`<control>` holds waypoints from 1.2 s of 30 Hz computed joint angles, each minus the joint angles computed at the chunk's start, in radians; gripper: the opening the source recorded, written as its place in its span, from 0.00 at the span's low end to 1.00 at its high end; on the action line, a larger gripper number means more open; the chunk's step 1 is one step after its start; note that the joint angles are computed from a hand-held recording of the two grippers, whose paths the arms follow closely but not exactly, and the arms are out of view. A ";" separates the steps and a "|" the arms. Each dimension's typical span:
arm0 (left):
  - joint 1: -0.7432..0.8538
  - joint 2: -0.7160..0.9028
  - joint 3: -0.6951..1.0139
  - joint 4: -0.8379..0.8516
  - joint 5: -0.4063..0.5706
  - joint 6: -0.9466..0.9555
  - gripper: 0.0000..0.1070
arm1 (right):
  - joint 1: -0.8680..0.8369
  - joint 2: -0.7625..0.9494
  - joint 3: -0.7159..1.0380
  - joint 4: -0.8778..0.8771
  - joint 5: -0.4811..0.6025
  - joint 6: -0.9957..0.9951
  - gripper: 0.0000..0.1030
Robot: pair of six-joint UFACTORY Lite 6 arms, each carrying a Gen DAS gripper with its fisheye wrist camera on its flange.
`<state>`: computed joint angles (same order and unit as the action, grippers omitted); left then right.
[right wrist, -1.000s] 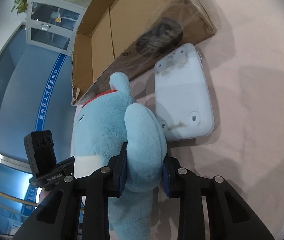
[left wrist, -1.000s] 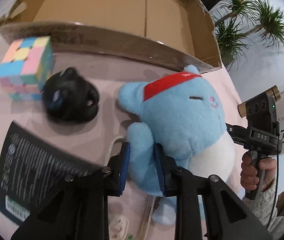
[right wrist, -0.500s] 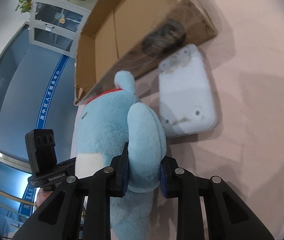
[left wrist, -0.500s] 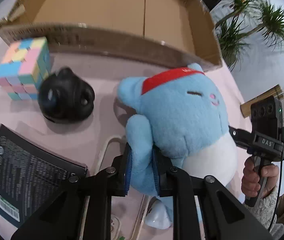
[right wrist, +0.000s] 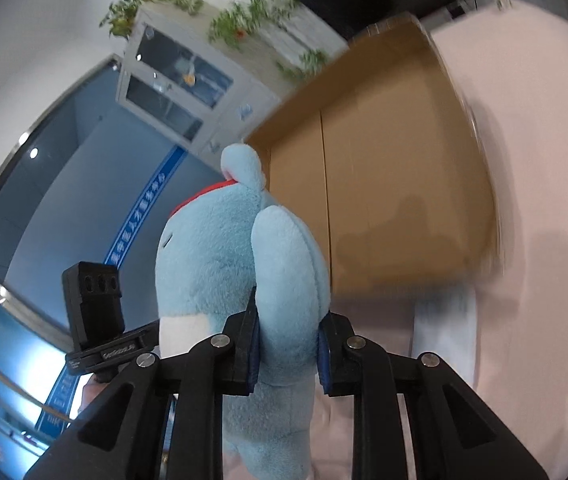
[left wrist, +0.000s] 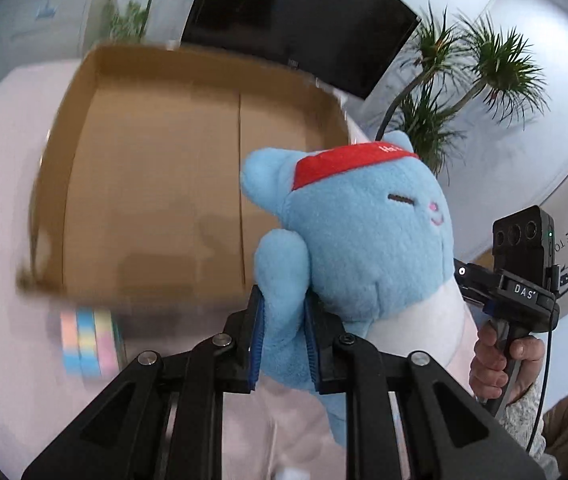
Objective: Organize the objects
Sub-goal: 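Carry the plush toy over the cardboard box and release it inside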
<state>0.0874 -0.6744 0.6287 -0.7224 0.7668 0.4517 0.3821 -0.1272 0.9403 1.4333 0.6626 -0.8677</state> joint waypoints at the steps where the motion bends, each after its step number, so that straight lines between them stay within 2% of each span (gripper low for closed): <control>1: -0.017 0.093 0.072 -0.015 -0.036 0.010 0.15 | -0.014 0.055 0.071 -0.009 0.004 0.006 0.18; 3: -0.044 0.283 0.201 -0.046 -0.105 0.043 0.15 | -0.036 0.163 0.204 -0.058 -0.005 0.047 0.18; 7: -0.078 0.522 0.339 -0.069 -0.196 0.072 0.15 | -0.064 0.344 0.372 -0.094 -0.011 0.069 0.18; 13: -0.087 0.718 0.388 -0.131 -0.280 0.177 0.15 | -0.109 0.537 0.470 -0.061 -0.006 0.000 0.19; 19: -0.085 0.808 0.377 -0.239 -0.350 0.309 0.16 | -0.067 0.683 0.590 -0.051 -0.066 -0.004 0.20; 26: -0.095 0.888 0.410 -0.342 -0.417 0.410 0.17 | -0.017 0.751 0.674 -0.098 -0.195 0.014 0.21; 28: -0.086 0.914 0.430 -0.361 -0.423 0.427 0.17 | -0.007 0.765 0.701 -0.133 -0.215 0.044 0.21; 32: -0.100 0.948 0.428 -0.291 -0.444 0.374 0.19 | 0.031 0.808 0.773 -0.370 -0.252 0.264 0.23; 34: -0.104 0.941 0.395 -0.306 -0.468 0.392 0.23 | 0.057 0.793 0.759 -0.498 -0.292 0.358 0.27; 35: -0.101 0.938 0.388 -0.311 -0.471 0.393 0.29 | 0.066 0.790 0.762 -0.566 -0.303 0.423 0.31; 36: -0.094 0.928 0.373 -0.321 -0.473 0.394 0.43 | 0.077 0.782 0.761 -0.644 -0.316 0.505 0.35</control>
<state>-0.0067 0.2538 1.0014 -1.0434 0.2933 0.8459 0.4593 0.6549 1.7017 0.7897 0.3470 -0.3627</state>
